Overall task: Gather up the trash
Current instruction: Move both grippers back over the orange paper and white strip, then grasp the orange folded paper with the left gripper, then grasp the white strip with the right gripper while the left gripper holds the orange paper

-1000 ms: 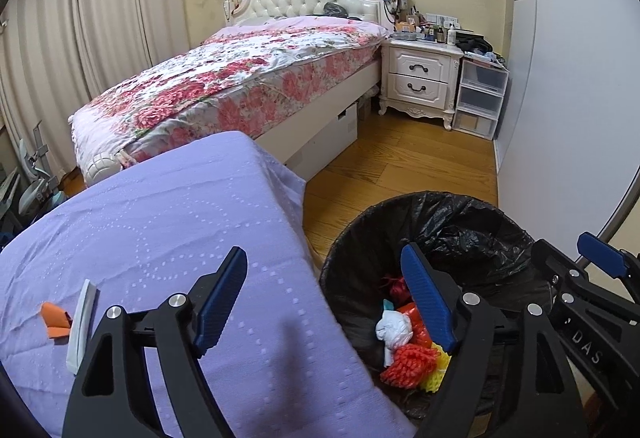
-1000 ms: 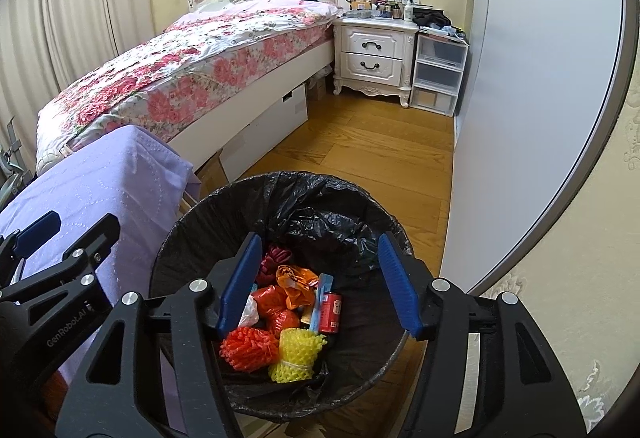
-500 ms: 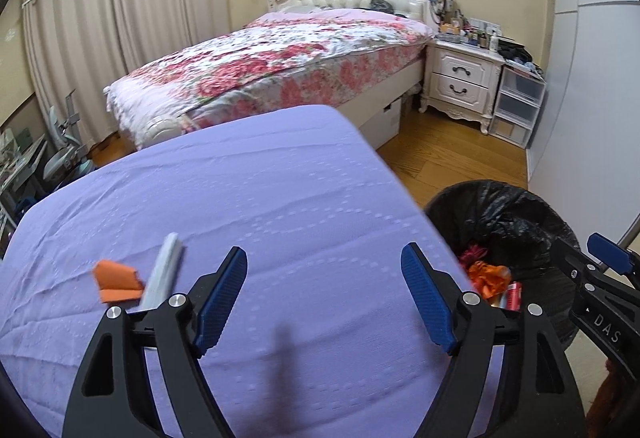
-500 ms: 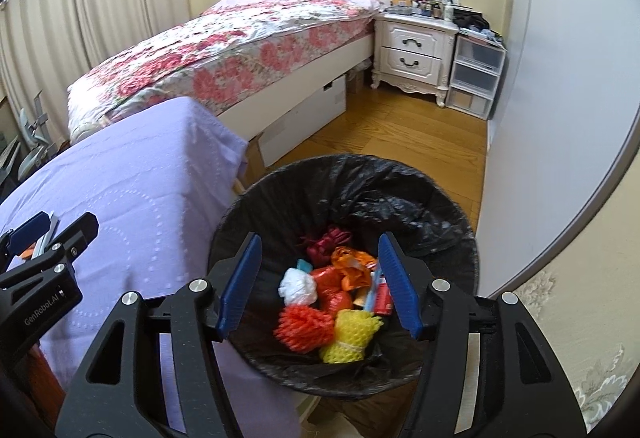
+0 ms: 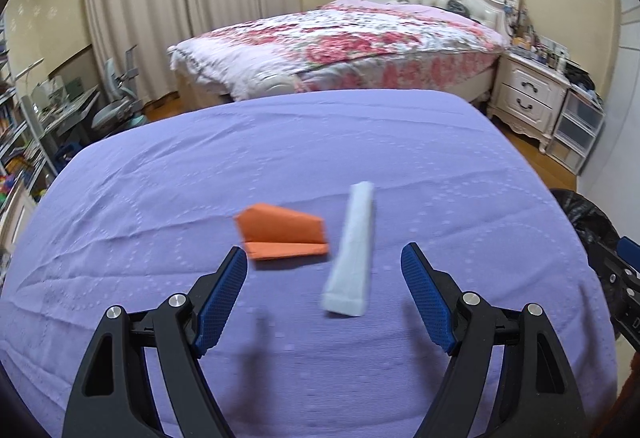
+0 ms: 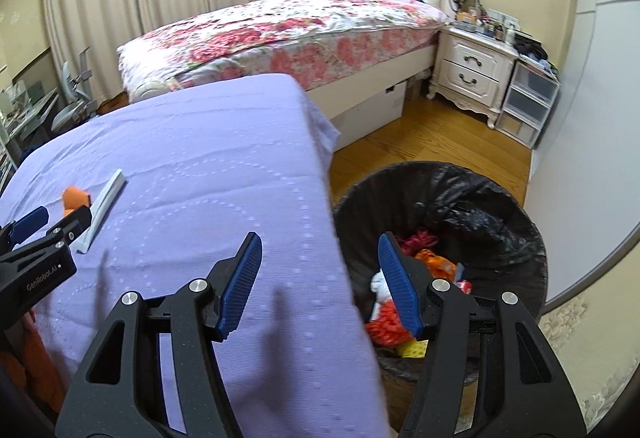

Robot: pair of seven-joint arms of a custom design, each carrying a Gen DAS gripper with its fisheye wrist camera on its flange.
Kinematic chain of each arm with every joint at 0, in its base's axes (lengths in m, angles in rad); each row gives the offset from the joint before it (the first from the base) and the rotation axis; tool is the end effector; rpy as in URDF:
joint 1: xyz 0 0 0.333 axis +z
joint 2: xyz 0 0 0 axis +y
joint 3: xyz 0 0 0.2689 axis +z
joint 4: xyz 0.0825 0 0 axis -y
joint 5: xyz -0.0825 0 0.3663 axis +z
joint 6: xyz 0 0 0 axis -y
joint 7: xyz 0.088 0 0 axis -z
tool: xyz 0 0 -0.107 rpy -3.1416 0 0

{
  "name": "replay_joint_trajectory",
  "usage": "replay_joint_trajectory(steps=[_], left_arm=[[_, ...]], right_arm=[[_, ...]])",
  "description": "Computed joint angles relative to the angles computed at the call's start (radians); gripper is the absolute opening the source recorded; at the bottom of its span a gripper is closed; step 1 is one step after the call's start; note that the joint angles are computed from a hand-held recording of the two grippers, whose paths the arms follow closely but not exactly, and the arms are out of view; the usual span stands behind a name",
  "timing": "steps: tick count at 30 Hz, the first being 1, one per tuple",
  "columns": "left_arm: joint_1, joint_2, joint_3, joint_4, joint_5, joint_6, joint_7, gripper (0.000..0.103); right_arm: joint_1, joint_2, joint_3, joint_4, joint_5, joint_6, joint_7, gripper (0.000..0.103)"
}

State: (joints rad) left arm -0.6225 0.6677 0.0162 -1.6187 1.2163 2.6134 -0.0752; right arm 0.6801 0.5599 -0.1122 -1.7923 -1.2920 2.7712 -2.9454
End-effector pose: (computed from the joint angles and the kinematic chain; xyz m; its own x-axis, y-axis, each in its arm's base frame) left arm 0.5381 -0.3999 0.2309 0.0623 -0.9963 -0.0587 -0.6964 -0.0012 -0.7177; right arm 0.5080 0.3793 0.2329 -0.0108 -0.9998 -0.0140 -0.7035 0.0176 -0.7105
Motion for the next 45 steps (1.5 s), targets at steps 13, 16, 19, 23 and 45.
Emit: replay_joint_trajectory(steps=[13,16,19,23,45], left_arm=[[0.066,-0.020,-0.004,-0.044,-0.011,0.048,0.006,0.077],[0.080,0.008,-0.009,-0.007,-0.061,0.057,0.073,0.077],[0.091,0.036,-0.010,0.027,-0.128,0.078,0.158,0.077],[0.101,0.058,-0.007,0.046,-0.232,0.103,0.261,0.077],[0.033,-0.089,0.130,-0.182,-0.112,0.216,0.092,0.056]], right_arm=[[0.053,0.129,-0.013,0.170,0.210,0.006,-0.248,0.059],[0.069,0.146,-0.030,0.190,0.253,0.008,-0.280,0.059],[0.082,0.158,-0.046,0.201,0.285,0.013,-0.305,0.059],[0.096,0.172,-0.060,0.216,0.325,0.016,-0.341,0.059],[0.145,0.232,-0.076,0.316,0.414,0.015,-0.461,0.059]])
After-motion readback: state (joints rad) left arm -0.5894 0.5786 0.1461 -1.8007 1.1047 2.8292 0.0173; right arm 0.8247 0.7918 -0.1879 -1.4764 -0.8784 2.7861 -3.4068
